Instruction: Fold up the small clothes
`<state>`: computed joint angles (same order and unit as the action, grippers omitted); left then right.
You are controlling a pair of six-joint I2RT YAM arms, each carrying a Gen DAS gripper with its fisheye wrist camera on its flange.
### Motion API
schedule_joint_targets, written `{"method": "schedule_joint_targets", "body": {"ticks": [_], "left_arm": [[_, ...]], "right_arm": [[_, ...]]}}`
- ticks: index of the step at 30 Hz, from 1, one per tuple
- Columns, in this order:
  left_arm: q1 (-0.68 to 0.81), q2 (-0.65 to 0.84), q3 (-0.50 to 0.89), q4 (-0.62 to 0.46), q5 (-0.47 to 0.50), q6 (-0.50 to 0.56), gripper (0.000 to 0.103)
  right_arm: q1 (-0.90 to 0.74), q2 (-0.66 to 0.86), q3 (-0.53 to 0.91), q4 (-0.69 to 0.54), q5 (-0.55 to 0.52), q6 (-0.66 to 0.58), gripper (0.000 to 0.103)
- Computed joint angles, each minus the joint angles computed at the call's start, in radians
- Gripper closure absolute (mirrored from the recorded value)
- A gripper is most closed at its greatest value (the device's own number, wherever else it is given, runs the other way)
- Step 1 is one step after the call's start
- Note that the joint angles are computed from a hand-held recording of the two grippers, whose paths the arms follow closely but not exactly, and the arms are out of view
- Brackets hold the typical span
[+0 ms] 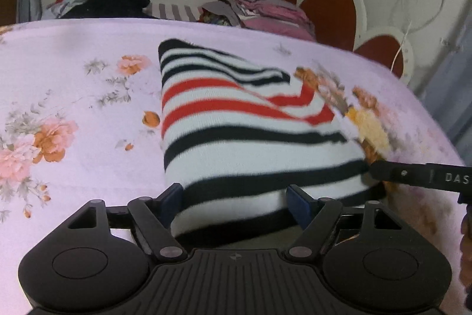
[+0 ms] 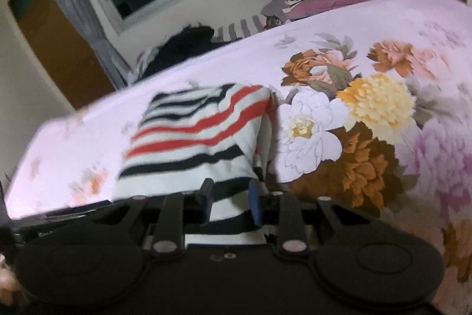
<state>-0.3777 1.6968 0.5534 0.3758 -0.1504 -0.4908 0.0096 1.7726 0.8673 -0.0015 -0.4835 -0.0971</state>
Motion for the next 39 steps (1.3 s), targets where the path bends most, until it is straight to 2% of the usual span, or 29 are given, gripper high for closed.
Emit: {"method": "schedule_joint_targets", "body": {"ticks": [4, 7, 9, 12, 15, 20, 27, 32, 35, 39], "left_arm": [[0.005, 0.041, 0.015, -0.034, 0.001, 0.002, 0.028], [0.038, 0.018, 0.011, -0.060, 0.061, -0.061, 0.028], [0.027, -0.020, 0.009, -0.067, 0.028, -0.032, 0.028], [0.045, -0.063, 0.039, -0.093, 0.032, 0.006, 0.028], [0.062, -0.026, 0.118, -0.102, 0.012, 0.045, 0.028], [0.113, 0.132, 0.307, -0.126, 0.027, 0.066, 0.028], [0.149, 0.279, 0.458, -0.119, 0.027, 0.062, 0.028], [0.160, 0.336, 0.504, -0.134, 0.015, 0.097, 0.028], [0.160, 0.360, 0.518, -0.130, -0.005, 0.124, 0.028], [0.173, 0.367, 0.545, -0.158, -0.003, 0.110, 0.028]], "right_arm": [[0.008, 0.081, 0.003, -0.012, 0.058, -0.033, 0.080], [-0.023, 0.087, 0.009, -0.023, 0.003, -0.029, 0.080], [-0.038, 0.059, 0.020, -0.037, -0.026, -0.038, 0.077], [-0.054, 0.015, 0.042, -0.042, -0.049, -0.037, 0.074], [-0.042, 0.033, 0.113, -0.047, -0.049, -0.018, 0.073], [0.036, 0.161, 0.278, -0.033, 0.028, 0.034, 0.074], [0.142, 0.351, 0.486, -0.014, 0.152, 0.089, 0.073], [0.176, 0.451, 0.590, -0.026, 0.202, 0.110, 0.072], [0.199, 0.516, 0.648, -0.043, 0.284, 0.040, 0.072], [0.190, 0.543, 0.679, -0.053, 0.273, 0.048, 0.072]]}}
